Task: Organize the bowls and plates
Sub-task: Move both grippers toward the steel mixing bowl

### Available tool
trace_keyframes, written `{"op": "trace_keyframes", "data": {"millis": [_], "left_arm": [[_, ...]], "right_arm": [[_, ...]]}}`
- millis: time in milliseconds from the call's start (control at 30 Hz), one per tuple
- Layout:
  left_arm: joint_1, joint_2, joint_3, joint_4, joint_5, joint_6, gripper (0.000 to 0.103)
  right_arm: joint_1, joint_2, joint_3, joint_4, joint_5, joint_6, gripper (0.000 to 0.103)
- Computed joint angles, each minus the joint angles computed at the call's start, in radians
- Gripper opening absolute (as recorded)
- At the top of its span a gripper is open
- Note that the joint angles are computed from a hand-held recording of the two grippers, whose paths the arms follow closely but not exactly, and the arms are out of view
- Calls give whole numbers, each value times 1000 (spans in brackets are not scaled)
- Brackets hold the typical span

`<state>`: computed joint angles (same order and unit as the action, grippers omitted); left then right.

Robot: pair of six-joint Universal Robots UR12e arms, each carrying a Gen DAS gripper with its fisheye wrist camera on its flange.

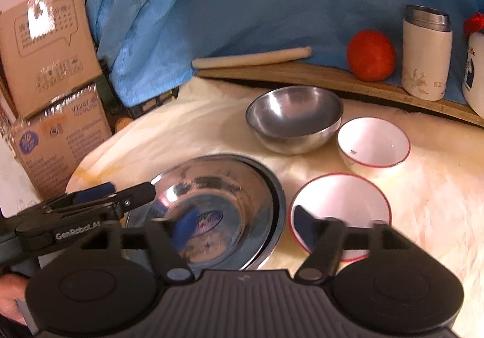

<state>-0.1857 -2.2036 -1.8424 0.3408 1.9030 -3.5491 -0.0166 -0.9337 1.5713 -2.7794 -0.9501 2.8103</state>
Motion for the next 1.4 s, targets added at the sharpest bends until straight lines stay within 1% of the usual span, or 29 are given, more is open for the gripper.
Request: {"op": "trace_keyframes", "data": {"millis": [33, 100, 167, 333, 433, 600, 767, 867, 1000, 1133, 1300, 1400], "left_arm": [[0, -3, 5, 0, 10, -2, 97], [4, -5, 14, -1, 11, 1, 100], [10, -8, 26, -6, 8, -7, 102], [25, -18, 64, -38, -9, -29, 102], [37, -24, 96, -79, -47, -33, 102], [52, -41, 154, -144, -104, -38, 102], [59, -66, 225, -238, -137, -52, 102], [65, -82, 264, -292, -175, -63, 102], [74, -100, 304, -348, -232, -94, 102], [78, -115, 330, -382, -255, -119, 102], [82, -129, 349, -402, -278, -133, 102], [86, -135, 359, -414, -299, -148, 102]], "right_arm": [[-1, 3, -1, -20, 2, 10, 90], [-2, 8, -2, -58, -11, 17, 92], [-3, 14, -6, -93, -18, 29, 97], [-4, 45, -33, -194, -46, 87, 102], [-6, 70, -67, -222, -58, 134, 102], [-10, 114, -140, -210, -71, 207, 103], [-14, 163, -226, -171, -71, 280, 103], [-16, 189, -273, -127, -56, 299, 103], [-13, 218, -321, -94, -32, 318, 103], [-15, 238, -348, -77, -1, 328, 103], [-25, 255, -359, -89, 56, 352, 102], [-23, 265, -369, -81, 61, 358, 99]]}}
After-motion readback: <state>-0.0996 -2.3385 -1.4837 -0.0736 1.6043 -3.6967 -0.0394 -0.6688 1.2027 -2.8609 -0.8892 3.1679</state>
